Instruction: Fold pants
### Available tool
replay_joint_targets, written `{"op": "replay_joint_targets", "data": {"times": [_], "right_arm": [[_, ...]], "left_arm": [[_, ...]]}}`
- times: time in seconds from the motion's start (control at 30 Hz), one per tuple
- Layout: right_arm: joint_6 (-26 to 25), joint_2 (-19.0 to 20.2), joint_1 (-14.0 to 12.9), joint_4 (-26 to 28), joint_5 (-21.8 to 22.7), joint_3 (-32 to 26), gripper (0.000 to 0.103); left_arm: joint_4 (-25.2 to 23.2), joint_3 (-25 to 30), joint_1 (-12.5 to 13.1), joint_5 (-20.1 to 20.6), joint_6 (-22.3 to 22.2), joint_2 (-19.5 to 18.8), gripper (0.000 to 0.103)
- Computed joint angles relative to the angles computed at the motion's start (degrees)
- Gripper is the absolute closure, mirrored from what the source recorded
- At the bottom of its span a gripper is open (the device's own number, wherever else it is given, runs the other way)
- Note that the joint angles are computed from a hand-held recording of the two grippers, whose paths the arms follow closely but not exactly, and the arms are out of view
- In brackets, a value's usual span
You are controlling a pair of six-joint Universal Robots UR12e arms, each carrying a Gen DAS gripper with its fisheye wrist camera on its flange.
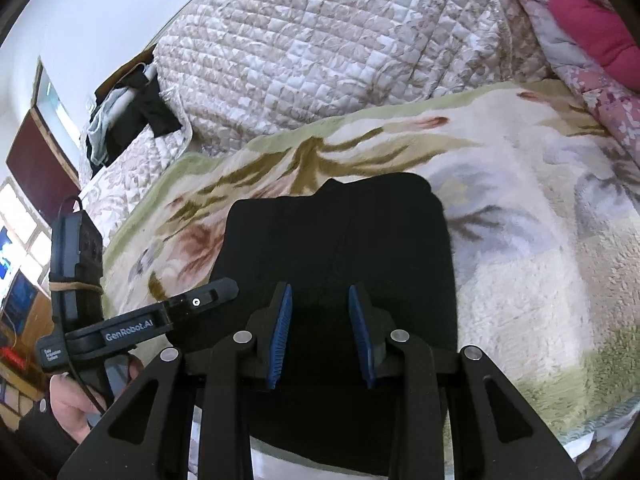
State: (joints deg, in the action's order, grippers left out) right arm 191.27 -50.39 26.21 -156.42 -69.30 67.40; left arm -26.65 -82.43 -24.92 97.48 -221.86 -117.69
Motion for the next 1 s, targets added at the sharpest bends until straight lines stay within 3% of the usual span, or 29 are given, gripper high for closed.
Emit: {"op": "replay_joint_targets", "data": {"times": [0.07,0.17,0.37,0.47,0.6,0.8,0.87,0.93,1.0], "right_arm": [[0.02,-0.02,-0.06,-0.13,-0.26,0.02,0.073],[0.08,-0.13,-0.05,-0.22,-0.58,0.15,0.073],[-0.57,-0.69,0.01,-1.83,-1.83,0.93,0.073],[-0.72,-0.62,0.0,-1.29,-2.23,0.83,0.073],[-2.24,0.19,0.23,5.0,-3.86,-0.77,0.073],[-4.98,-0.93,0.66,3.02,-5.93,0.48,0.073],[-6.63,-1.3,0.9,3.24,-6.37,1.05,0.072],[-9.61,-0.9,1.37,8.14,-7.11,0.35,0.071],[-10.55,-1.22,1.86,7.03,-9.1,0.92,0.071]], "left_arm": [[-0.42,0.01,-0.31,1.54,0.24,0.32,0.082],[0.73,-0.21,-1.06,3.92,1.56,1.08,0.09],[0.04,-0.86,-2.7,9.12,2.07,2.58,0.092],[-3.47,-1.11,-1.9,7.63,0.68,2.6,0.091],[-5.12,-1.54,-1.42,6.39,-1.12,2.54,0.09],[-5.2,-1.97,-1.04,4.96,-1.71,3.15,0.088],[-6.82,-1.62,-1.56,7.61,-1.59,3.44,0.089],[-8.88,-1.03,-2.09,10.42,-1.57,3.58,0.089],[-9.65,-0.86,-2.44,11.62,-1.24,3.91,0.089]]}}
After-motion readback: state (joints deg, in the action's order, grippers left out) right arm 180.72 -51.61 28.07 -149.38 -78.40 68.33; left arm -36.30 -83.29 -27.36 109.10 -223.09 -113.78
